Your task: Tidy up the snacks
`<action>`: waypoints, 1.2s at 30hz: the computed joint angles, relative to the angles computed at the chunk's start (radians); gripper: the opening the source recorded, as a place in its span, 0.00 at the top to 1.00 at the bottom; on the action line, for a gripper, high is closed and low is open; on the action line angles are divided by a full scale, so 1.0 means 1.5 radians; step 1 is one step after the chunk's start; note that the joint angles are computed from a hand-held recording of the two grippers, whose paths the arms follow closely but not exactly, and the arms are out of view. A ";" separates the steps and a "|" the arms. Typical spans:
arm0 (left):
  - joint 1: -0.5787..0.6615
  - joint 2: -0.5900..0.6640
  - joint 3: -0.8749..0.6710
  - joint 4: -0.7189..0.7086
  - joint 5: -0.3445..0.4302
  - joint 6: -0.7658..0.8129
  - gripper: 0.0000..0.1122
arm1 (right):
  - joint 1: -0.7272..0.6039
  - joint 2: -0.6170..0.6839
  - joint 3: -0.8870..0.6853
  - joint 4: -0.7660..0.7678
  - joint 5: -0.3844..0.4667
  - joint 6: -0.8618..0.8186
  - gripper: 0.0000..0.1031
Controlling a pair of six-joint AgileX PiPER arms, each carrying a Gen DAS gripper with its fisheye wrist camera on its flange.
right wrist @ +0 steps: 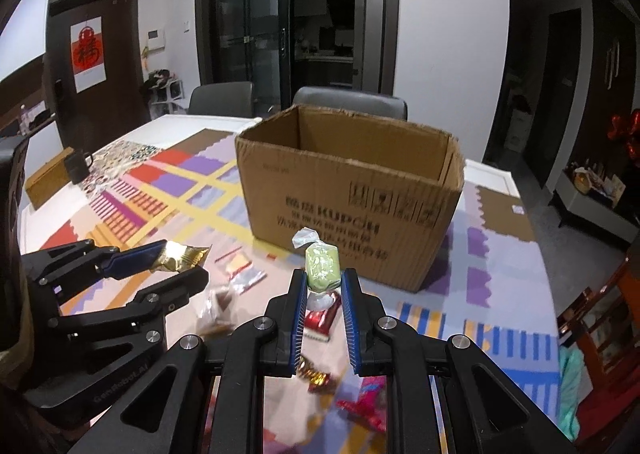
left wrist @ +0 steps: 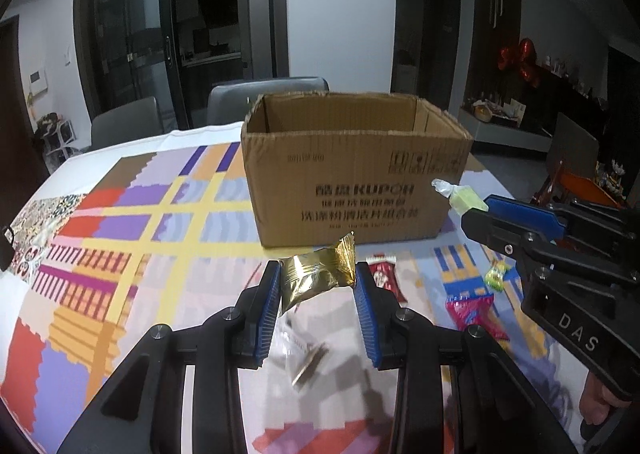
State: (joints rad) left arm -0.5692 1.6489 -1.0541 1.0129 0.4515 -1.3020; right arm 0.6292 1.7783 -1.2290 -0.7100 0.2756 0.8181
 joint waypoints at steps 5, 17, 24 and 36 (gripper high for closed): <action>0.014 0.014 -0.043 -0.035 -0.004 0.050 0.68 | -0.006 0.003 -0.029 -0.003 0.015 -0.002 0.82; 0.047 0.048 -0.149 -0.076 -0.001 0.125 0.68 | -0.011 0.019 -0.103 -0.043 0.044 0.024 0.82; 0.083 0.069 -0.216 -0.162 -0.010 0.233 0.68 | -0.013 0.036 -0.156 -0.065 0.065 0.039 0.82; 0.118 0.150 -0.358 -0.258 0.010 0.356 0.68 | -0.039 0.100 -0.267 -0.036 0.093 0.008 0.82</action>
